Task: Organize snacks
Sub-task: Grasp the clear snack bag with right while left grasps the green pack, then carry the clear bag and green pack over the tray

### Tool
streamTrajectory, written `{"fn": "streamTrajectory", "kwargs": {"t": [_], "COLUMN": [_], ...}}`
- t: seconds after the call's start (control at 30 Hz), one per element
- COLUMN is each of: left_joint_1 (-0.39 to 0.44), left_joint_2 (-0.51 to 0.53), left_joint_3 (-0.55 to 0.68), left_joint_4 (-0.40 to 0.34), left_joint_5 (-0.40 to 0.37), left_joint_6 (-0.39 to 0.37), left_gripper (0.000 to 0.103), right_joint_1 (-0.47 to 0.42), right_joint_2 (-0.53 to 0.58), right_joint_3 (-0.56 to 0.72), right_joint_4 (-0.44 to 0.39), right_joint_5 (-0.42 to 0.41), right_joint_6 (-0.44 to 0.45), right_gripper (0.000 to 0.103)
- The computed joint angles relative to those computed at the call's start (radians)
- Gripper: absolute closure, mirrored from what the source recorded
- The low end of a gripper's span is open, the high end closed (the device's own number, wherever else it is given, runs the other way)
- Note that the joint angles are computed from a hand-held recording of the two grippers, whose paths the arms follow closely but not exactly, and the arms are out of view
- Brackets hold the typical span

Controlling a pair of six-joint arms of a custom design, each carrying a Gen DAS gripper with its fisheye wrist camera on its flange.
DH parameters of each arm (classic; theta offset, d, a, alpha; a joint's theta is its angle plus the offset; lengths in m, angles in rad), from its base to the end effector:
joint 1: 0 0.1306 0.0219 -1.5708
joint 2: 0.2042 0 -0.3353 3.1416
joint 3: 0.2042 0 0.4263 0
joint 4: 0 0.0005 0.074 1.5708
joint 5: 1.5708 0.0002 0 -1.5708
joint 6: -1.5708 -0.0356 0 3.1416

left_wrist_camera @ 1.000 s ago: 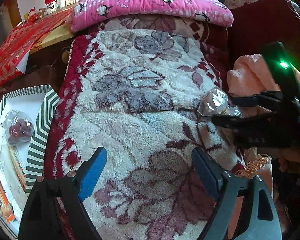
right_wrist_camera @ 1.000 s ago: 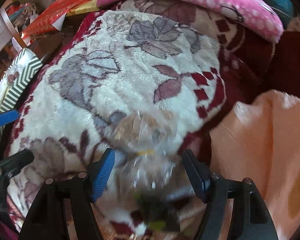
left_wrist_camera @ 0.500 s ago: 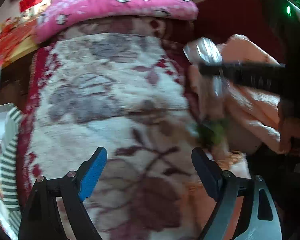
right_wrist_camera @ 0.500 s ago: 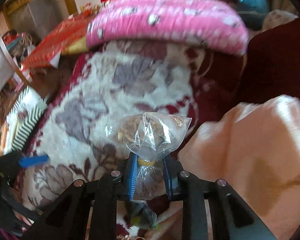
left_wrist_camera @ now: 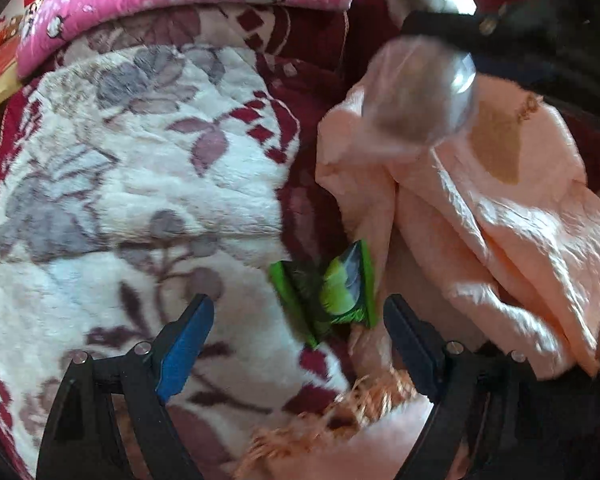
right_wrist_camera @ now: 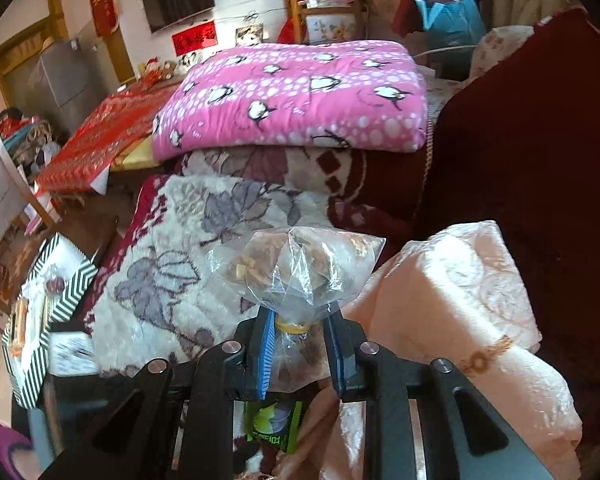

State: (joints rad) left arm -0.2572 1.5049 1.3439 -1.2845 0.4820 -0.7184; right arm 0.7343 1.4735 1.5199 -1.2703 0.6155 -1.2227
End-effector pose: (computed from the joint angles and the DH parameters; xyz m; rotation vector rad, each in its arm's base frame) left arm 0.4811 -0.1441 0.2896 1.3710 2.4904 -0.6394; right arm 0.3989 0.3317 0.3868 0.7230 2.3386 -0.0784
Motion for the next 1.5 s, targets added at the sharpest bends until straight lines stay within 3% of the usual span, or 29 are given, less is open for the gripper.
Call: {"fn": "streamTrajectory", "kwargs": {"t": [0.17, 0.23, 0.27, 0.3, 0.33, 0.57, 0.67, 0.8, 1.03, 1.23, 1.5], "left_joint_1": [-0.049, -0.057, -0.058, -0.055, -0.044, 0.062, 0.107, 0.137, 0.201, 0.278, 0.36], "left_joint_2": [0.013, 0.015, 0.013, 0.022, 0.041, 0.064, 0.049, 0.037, 0.059, 0.059, 0.103], "left_joint_3": [-0.027, -0.04, -0.048, -0.04, -0.02, 0.058, 0.079, 0.089, 0.131, 0.156, 0.235], "left_joint_4": [0.015, 0.038, 0.059, 0.05, 0.014, -0.089, -0.092, -0.067, -0.098, -0.053, 0.014], "left_joint_5": [-0.012, -0.026, -0.046, -0.037, -0.005, 0.06, 0.063, 0.045, 0.045, 0.015, -0.002], "left_joint_6": [0.049, 0.069, 0.079, 0.071, 0.048, -0.065, -0.101, -0.104, -0.123, -0.147, -0.122], "left_gripper": [0.017, 0.035, 0.054, 0.065, 0.067, 0.07, 0.07, 0.07, 0.071, 0.071, 0.071], "right_joint_1": [-0.002, -0.001, -0.001, 0.0, 0.001, 0.012, 0.019, 0.028, 0.058, 0.079, 0.1], "right_joint_2": [-0.039, -0.044, -0.045, -0.044, -0.043, -0.011, 0.026, 0.079, 0.123, 0.187, 0.358], "right_joint_3": [-0.042, -0.047, -0.048, -0.047, -0.046, -0.007, 0.035, 0.085, 0.113, 0.165, 0.373], "right_joint_4": [0.024, 0.028, 0.03, 0.031, 0.031, 0.029, 0.022, 0.027, 0.055, 0.093, 0.104], "right_joint_5": [0.007, 0.01, 0.01, 0.011, 0.013, 0.012, 0.006, -0.011, -0.042, -0.075, -0.125], "right_joint_6": [-0.025, -0.026, -0.025, -0.023, -0.022, 0.004, 0.027, 0.044, 0.025, 0.04, 0.125], "right_gripper": [0.078, 0.078, 0.078, 0.078, 0.078, 0.078, 0.078, 0.079, 0.08, 0.08, 0.08]}}
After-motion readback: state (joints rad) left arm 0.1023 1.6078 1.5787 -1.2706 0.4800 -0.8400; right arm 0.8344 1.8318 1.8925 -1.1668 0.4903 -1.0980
